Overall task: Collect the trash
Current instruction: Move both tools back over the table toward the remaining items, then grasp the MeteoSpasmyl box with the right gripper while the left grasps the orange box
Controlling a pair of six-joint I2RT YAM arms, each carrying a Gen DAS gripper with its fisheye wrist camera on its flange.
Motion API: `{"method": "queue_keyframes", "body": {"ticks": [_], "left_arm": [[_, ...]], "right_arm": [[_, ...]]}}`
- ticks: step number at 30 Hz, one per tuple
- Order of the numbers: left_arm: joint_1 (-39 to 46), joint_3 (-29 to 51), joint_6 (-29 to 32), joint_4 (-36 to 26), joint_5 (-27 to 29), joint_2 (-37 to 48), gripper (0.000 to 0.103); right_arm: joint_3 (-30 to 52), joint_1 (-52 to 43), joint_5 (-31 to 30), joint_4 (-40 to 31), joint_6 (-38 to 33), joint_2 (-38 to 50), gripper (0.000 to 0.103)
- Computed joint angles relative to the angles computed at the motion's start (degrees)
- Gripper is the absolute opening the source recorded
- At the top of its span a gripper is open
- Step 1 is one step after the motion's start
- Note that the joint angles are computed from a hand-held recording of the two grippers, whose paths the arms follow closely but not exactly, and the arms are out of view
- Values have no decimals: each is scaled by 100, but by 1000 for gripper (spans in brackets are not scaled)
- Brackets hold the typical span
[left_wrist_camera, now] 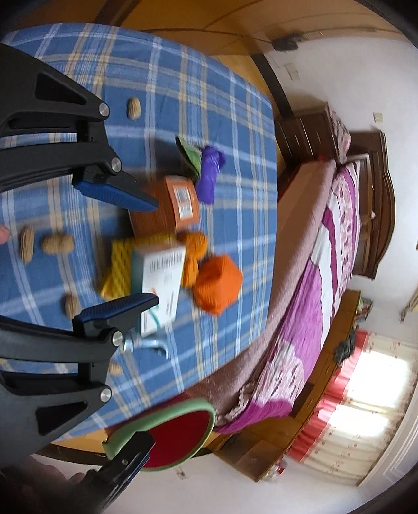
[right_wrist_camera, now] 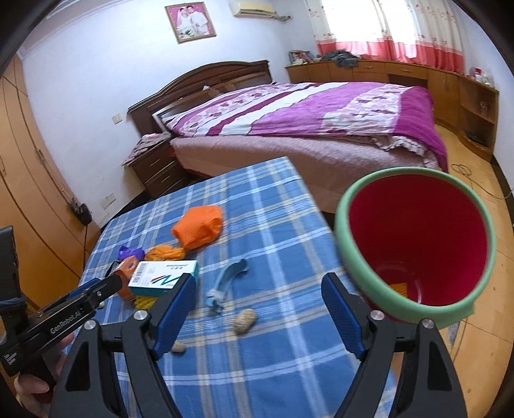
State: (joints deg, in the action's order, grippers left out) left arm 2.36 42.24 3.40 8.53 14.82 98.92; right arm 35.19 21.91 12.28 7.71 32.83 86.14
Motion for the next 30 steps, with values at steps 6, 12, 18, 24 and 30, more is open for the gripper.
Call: {"method": "queue_keyframes", "body": {"ticks": [6,12,18,24,30], "left_arm": [[374,167,52,51,-105,322,53],[685,344,73,68,-106,600,53],[911,492,77,25,-2,776,53],[1106,650,129,3,63,967,53],[1309,911,167,-104,223,1270,53]], "right_arm": [[494,185,-255,173,-19,707,92],[1047,351,-560,206,8,1379,103],[1731,509,-869,108,-18,2139,103],[2417,531,-1047,-102,126,2805,103],[2926,647,-994,-341,156,3202,103]]}}
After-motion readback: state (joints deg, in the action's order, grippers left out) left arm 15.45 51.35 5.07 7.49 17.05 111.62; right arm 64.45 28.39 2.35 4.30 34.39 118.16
